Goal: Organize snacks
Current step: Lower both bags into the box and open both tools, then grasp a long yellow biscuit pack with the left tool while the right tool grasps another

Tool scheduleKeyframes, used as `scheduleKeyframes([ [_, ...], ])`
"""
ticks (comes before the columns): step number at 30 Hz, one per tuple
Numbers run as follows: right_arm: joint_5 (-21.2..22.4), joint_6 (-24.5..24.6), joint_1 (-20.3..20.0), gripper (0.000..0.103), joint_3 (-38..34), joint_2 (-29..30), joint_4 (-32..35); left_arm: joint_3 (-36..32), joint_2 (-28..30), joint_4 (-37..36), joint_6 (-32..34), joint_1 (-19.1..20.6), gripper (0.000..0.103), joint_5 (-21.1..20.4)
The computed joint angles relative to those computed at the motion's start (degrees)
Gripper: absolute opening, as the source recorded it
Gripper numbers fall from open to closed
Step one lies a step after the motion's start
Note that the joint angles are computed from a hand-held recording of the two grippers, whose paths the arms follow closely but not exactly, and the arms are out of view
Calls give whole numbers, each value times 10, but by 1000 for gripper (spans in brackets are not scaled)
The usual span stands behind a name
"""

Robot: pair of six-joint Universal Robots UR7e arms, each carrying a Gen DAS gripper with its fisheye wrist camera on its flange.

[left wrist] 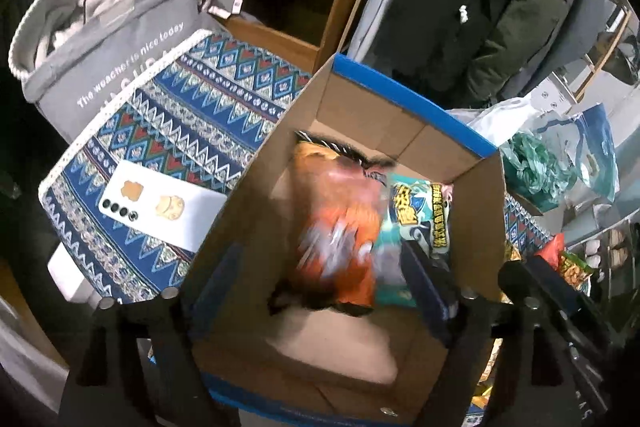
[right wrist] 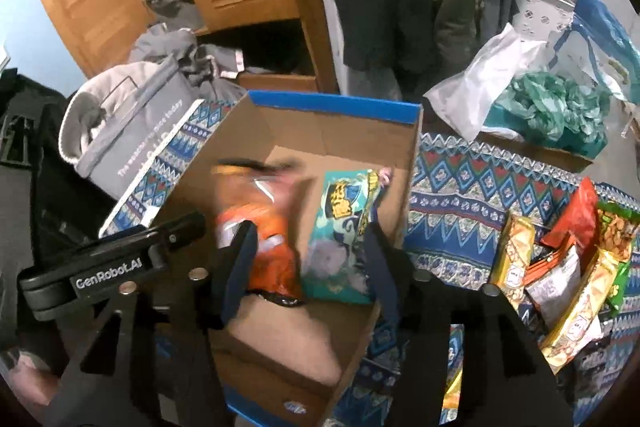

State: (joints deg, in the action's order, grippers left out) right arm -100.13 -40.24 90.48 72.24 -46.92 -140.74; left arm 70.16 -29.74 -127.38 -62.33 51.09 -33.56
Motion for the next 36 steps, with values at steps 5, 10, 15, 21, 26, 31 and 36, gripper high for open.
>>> scheduleKeyframes([
  [5, -3, 8, -2, 63, -1, -3, -9, -4, 2, 6, 4, -3, 86, 3],
  [10, -11, 11, -4, 63, 3, -8, -23, -1, 4, 1, 9, -10, 86, 12],
  [15, -17, 10, -8, 64, 11, -15, -40, -14, 14, 6, 21, -16, 86, 15],
  [21, -26, 5, -14, 67, 22, -26, -65, -33, 29, 12, 44, -25, 86, 19],
  [26, -35, 16, -22, 68, 23, -34, -73, -49, 45, 8, 68, -32, 86, 16],
  [31, -47, 23, -31, 68, 25, -44, -79, -77, 65, 19, 89, -37, 86, 12],
  [36, -56, 36, -42, 68, 25, -54, -84, -103, 86, 18, 106, -43, 86, -1],
])
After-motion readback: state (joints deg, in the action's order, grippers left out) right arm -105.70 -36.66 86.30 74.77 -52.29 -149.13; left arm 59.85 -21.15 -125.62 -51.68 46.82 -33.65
